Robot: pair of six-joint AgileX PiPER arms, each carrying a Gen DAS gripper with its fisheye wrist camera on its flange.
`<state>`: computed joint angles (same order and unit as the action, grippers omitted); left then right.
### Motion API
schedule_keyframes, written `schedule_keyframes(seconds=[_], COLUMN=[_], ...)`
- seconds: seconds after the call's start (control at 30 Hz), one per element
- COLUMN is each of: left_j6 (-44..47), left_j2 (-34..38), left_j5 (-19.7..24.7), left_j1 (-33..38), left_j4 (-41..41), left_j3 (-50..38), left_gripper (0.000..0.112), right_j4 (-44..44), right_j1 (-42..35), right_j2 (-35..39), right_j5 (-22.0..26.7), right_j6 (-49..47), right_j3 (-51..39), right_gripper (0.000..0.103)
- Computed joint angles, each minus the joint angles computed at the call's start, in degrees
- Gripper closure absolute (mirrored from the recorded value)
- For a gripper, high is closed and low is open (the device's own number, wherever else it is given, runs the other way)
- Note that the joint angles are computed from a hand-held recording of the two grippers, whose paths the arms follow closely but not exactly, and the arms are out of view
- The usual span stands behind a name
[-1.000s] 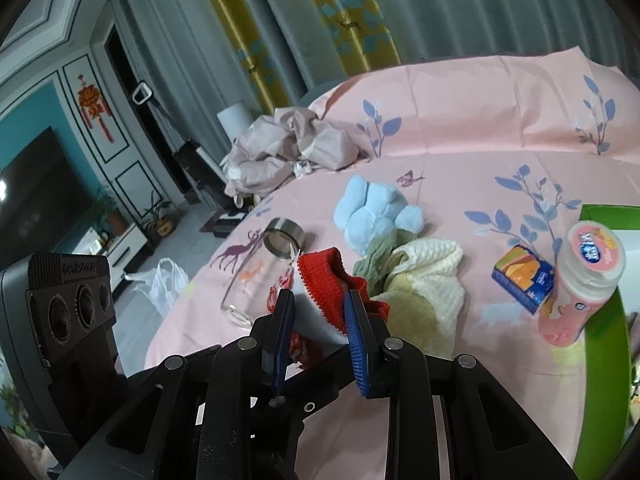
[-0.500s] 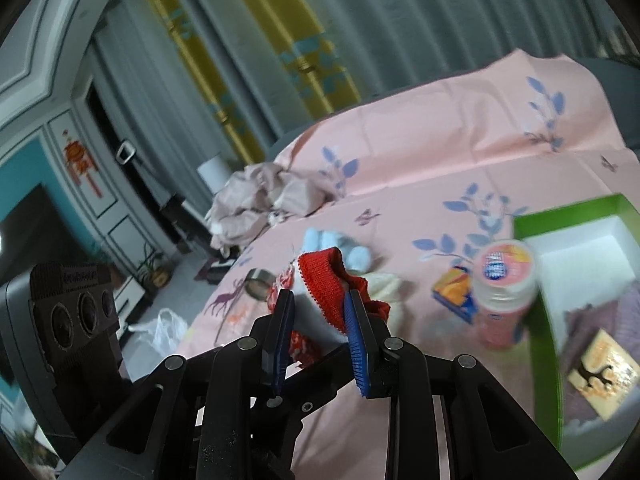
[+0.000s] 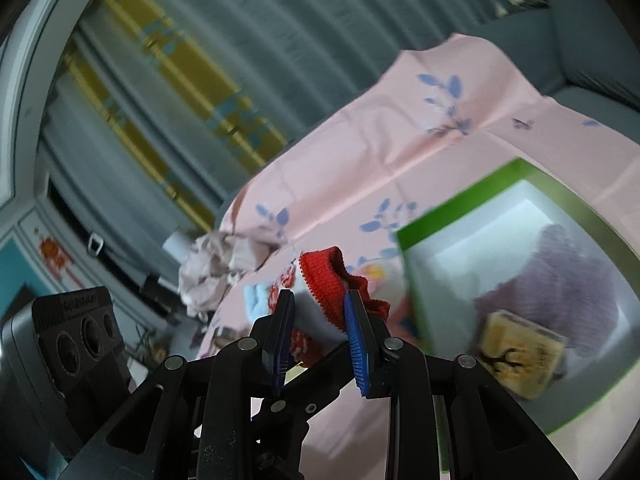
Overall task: Organize soft objects
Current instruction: 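Lower the knit item into the box and open the right gripper, then move the open right gripper back to the blue-and-orange tissue pack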
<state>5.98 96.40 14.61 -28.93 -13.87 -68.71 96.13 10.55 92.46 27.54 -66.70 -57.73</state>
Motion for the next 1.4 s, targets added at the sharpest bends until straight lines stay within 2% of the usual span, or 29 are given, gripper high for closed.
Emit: schedule_keyframes(seconds=[0.07, 0.17, 0.3, 0.43, 0.53, 0.73, 1.0, 1.1, 1.17, 1.2, 1.23, 1.27, 1.3, 1.37, 1.4], left_j6=[1.8, 8.5, 9.8, 11.5, 16.3, 16.4, 14.5, 15.0, 17.6, 19.8, 21.5, 22.8, 24.5, 28.1, 28.9], left_j2=[2.1, 5.2, 8.5, 11.6, 14.1, 17.3, 18.3, 16.5, 14.7, 13.9, 12.9, 11.6, 10.3, 6.9, 5.2], left_j5=[1.5, 4.5, 6.5, 8.0, 9.8, 12.6, 13.4, 11.6, 10.7, 10.8, 11.0, 11.1, 10.9, 10.6, 10.3], left_j1=[-0.7, -1.0, -2.2, -3.0, -2.3, -2.6, -2.8, -2.8, -2.1, -1.4, -0.7, 0.0, 0.8, 2.8, 3.9], left_j4=[-1.4, -8.1, -8.9, -9.8, -15.5, -17.0, -17.2, -17.6, -20.9, -23.6, -25.7, -27.5, -29.6, -33.8, -34.9], left_j3=[-2.9, -7.0, -11.0, -14.8, -17.2, -20.4, -20.7, -18.0, -15.2, -13.9, -12.7, -11.0, -9.3, -5.0, -3.1], left_gripper=[0.08, 0.08, 0.08, 0.08, 0.081, 0.08, 0.077, 0.067, 0.054, 0.052, 0.046, 0.04, 0.038, 0.03, 0.028], right_j4=[1.2, 2.6, 2.4, -2.5, 0.0, -3.7, -8.7, -14.0, -18.5, -19.9, -21.6, -23.2, -25.3, -28.2, -29.4], right_j1=[-1.9, -4.1, -6.7, -8.7, -10.3, -12.7, -12.5, -11.6, -11.0, -10.7, -10.5, -10.4, -10.1, -9.3, -9.0], right_j2=[-0.2, -0.7, -0.5, 0.4, 0.6, 2.7, 2.7, 2.3, 2.3, 2.3, 2.4, 2.4, 2.4, 1.8, 1.5], right_j5=[0.5, 0.6, 0.3, -0.2, -0.7, 0.1, -2.0, -4.3, -5.4, -5.8, -6.0, -6.1, -6.4, -8.1, -8.6], right_j6=[0.0, 0.1, 2.0, 8.3, 7.2, 12.6, 18.6, 24.1, 28.8, 30.3, 32.2, 34.0, 36.2, 39.4, 40.5], right_j3=[0.9, 2.2, 3.2, 2.7, 3.8, 2.9, 2.4, 1.7, 1.0, 0.8, 0.5, 0.3, 0.1, 0.2, 0.3], right_gripper=[0.074, 0.074, 0.074, 0.074, 0.074, 0.074, 0.074, 0.074, 0.074, 0.074, 0.072, 0.061, 0.045, 0.033, 0.033])
